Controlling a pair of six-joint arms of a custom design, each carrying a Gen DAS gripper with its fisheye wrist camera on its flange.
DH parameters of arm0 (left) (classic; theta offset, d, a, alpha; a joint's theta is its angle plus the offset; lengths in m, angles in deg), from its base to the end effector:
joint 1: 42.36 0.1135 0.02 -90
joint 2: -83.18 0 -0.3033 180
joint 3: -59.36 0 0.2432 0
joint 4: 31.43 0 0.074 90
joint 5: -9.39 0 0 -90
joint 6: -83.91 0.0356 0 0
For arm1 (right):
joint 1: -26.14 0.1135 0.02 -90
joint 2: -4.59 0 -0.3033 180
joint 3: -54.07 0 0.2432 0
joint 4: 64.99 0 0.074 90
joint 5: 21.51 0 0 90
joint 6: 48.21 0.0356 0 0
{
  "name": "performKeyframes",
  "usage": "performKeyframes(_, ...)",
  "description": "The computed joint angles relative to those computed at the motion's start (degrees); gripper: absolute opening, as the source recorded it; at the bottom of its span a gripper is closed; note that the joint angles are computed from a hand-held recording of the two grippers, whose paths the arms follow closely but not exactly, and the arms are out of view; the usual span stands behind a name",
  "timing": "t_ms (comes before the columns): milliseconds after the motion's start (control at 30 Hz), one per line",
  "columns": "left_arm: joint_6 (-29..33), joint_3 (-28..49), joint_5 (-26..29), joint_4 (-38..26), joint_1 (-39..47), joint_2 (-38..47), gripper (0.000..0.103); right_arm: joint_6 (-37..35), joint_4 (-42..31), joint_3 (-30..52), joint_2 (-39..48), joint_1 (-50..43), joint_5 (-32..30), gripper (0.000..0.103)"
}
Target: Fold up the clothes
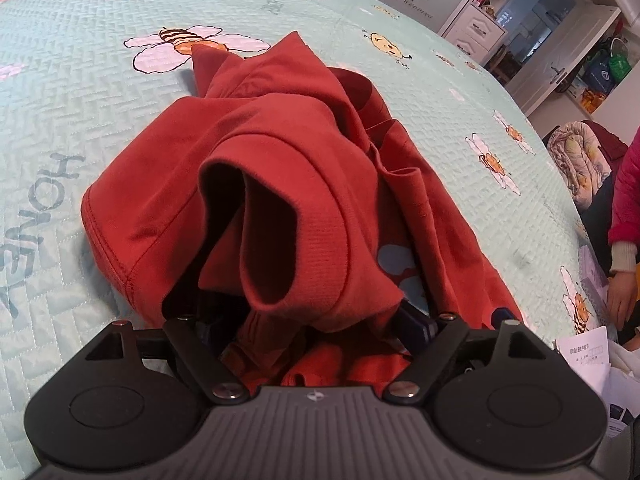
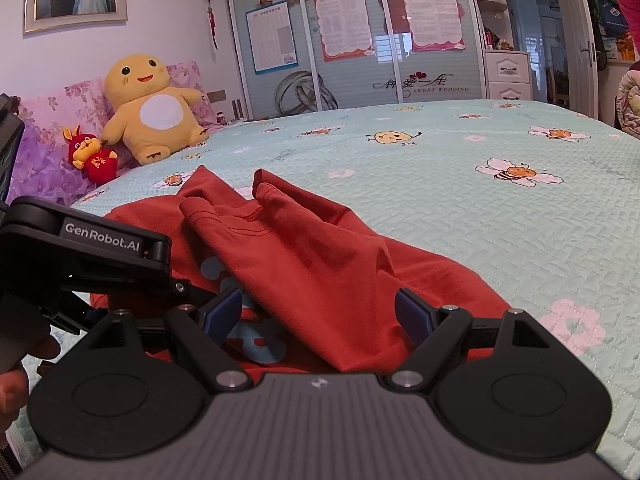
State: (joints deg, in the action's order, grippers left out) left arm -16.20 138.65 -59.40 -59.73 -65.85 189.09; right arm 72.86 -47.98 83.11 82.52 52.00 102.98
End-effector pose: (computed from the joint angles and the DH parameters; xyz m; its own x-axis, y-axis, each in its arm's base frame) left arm 0.3454 -0.1641 0.2085 -0.8376 0.1856 -0.5138 0.4218 0.8174 -0.3924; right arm 0.1926 0.0709 0.1723 -0.3693 0.2937 -0.8817 0.3080 0.9338 0.1821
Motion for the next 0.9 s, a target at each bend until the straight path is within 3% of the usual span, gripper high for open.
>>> performKeyframes(167,1.0,0.1,0.1,-0.5,0.1,0.0,0.084,0.1,-0.4,0.3,0.6,-0.2,-1.0,0.083)
performKeyframes(333,4.0,-2.2,-0.5,2.5,-0.8,-2.0,0.074,-0.1,-0.7,0.6,0.5,0.1,-0.7,0.083)
performKeyframes(900,4.4,-0.9,-2.7,0.2,-1.7,-0.9,0.076,-0.4,-0.9,0.6,0.2,0.7,-1.2,0.083)
